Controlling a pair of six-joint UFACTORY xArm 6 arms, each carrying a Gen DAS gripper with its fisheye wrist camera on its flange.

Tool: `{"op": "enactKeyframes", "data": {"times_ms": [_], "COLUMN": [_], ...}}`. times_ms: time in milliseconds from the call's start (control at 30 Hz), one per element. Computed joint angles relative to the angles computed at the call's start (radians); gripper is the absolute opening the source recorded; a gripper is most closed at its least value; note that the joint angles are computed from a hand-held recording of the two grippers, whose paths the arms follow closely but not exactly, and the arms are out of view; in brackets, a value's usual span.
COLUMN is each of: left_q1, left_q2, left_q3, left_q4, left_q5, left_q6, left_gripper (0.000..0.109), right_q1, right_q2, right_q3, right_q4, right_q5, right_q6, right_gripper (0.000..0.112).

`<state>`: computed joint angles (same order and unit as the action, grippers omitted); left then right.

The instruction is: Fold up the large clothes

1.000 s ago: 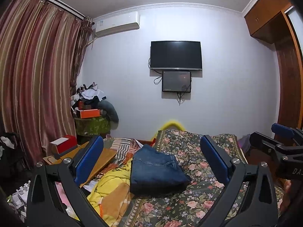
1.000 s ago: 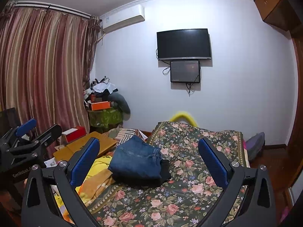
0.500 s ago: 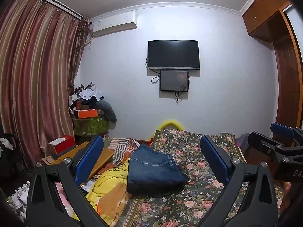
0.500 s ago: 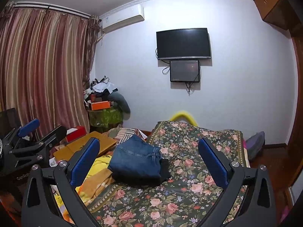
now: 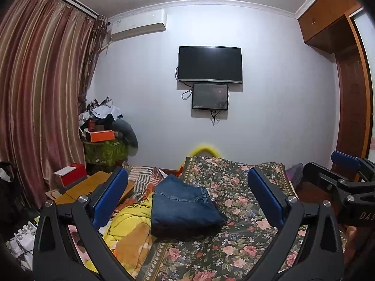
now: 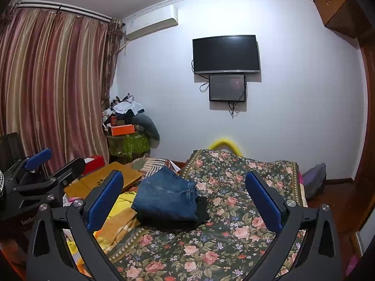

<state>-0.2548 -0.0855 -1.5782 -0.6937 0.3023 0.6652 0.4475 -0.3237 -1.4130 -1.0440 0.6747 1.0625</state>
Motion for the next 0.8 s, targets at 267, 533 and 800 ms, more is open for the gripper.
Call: {"op": "enactKeyframes", "data": {"times_ms": [267, 533, 800], "left_q1": [-0.002, -0.002, 0.001], "left_q2": [-0.001, 0.001, 0.002], "left_q3": [0.0, 0.0, 0.003], "left_q4": [-0.004, 0.0, 0.015], "left_q5": [0.013, 0.009, 0.005], "left_q6": [-0.003, -0.004, -0.017], "left_gripper": [0.102, 0.102, 0.102], "right_q1": [0.004, 0.003, 0.0], "right_q2": [0.011, 0.012, 0.013], "right_q3": [-0.011, -0.012, -0.008], "right_q4": [-0.005, -0.002, 0.001], "right_q5": [0.01, 0.011, 0.005], "right_q6": [0.001, -0.002, 0.001], "right_gripper": [0.103, 0.103, 0.103]}}
